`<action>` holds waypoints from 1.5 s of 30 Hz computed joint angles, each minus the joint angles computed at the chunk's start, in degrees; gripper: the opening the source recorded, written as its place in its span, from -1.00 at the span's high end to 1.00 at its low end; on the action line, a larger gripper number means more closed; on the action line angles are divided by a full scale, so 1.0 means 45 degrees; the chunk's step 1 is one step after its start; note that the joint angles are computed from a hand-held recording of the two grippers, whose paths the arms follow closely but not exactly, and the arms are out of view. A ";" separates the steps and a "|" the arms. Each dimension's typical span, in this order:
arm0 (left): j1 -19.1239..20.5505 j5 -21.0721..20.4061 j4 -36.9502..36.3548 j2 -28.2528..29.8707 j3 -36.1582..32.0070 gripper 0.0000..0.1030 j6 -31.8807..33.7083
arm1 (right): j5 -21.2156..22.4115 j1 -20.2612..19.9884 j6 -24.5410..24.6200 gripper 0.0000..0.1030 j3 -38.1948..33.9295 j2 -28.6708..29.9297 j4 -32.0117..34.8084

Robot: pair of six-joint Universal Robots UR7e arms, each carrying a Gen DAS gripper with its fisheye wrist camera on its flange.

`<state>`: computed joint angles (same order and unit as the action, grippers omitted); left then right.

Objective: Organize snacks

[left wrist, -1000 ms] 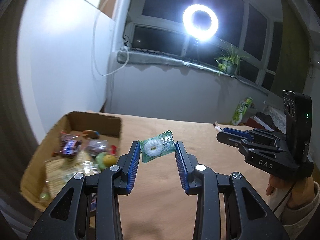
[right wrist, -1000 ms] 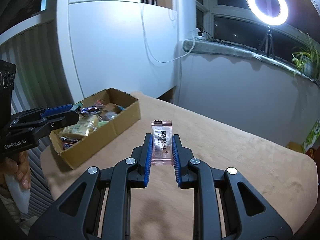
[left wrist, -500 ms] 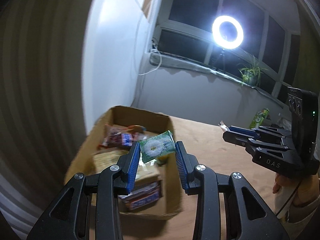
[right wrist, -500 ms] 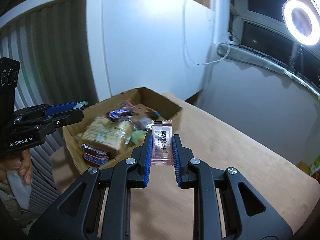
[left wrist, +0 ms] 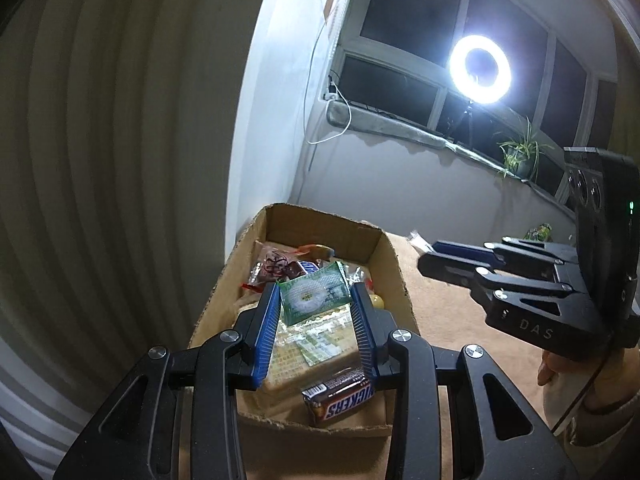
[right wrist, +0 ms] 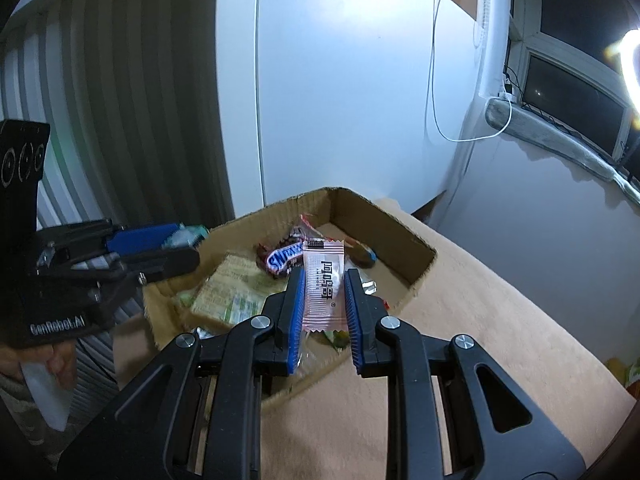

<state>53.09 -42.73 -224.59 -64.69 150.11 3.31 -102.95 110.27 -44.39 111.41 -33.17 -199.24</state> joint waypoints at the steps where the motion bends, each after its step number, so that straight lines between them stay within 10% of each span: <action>1: 0.0104 -0.0096 0.0079 0.0037 -0.0112 0.34 0.0044 | -0.0057 0.0023 -0.0048 0.61 -0.0203 0.0116 0.0082; 6: 0.0790 -0.0587 0.1034 0.0337 -0.0841 0.22 0.0060 | -0.0467 -0.0033 0.0090 0.25 -0.1550 0.0937 0.1218; 10: 0.0692 0.0074 0.0458 0.0811 -0.0668 -0.57 -0.0313 | -0.0259 -0.0302 0.0118 -0.09 -0.1048 0.0944 0.0212; 22: -0.0539 0.1818 -0.0951 0.1145 0.0505 -0.67 -0.0566 | 0.0151 -0.0695 0.0944 -1.00 0.0723 0.0523 -0.3898; 27: -0.0855 0.2345 -0.0892 0.1104 0.0617 -0.99 -0.0693 | -0.0076 -0.0739 0.1494 -1.00 0.1113 0.0367 -0.4954; 36: -0.1493 0.3138 -0.0604 0.1415 0.0596 -0.99 -0.1366 | 0.0519 -0.1358 0.2257 -1.00 0.2628 -0.0370 -0.6636; 45: -0.2252 0.3381 0.0220 0.2685 0.0112 -0.99 -0.2755 | -0.1962 -0.1656 0.3500 -1.00 0.3936 -0.0762 -0.9126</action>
<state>42.96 -27.51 -223.60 -52.60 150.62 -9.09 -111.78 102.82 -28.64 129.13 -36.60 -240.31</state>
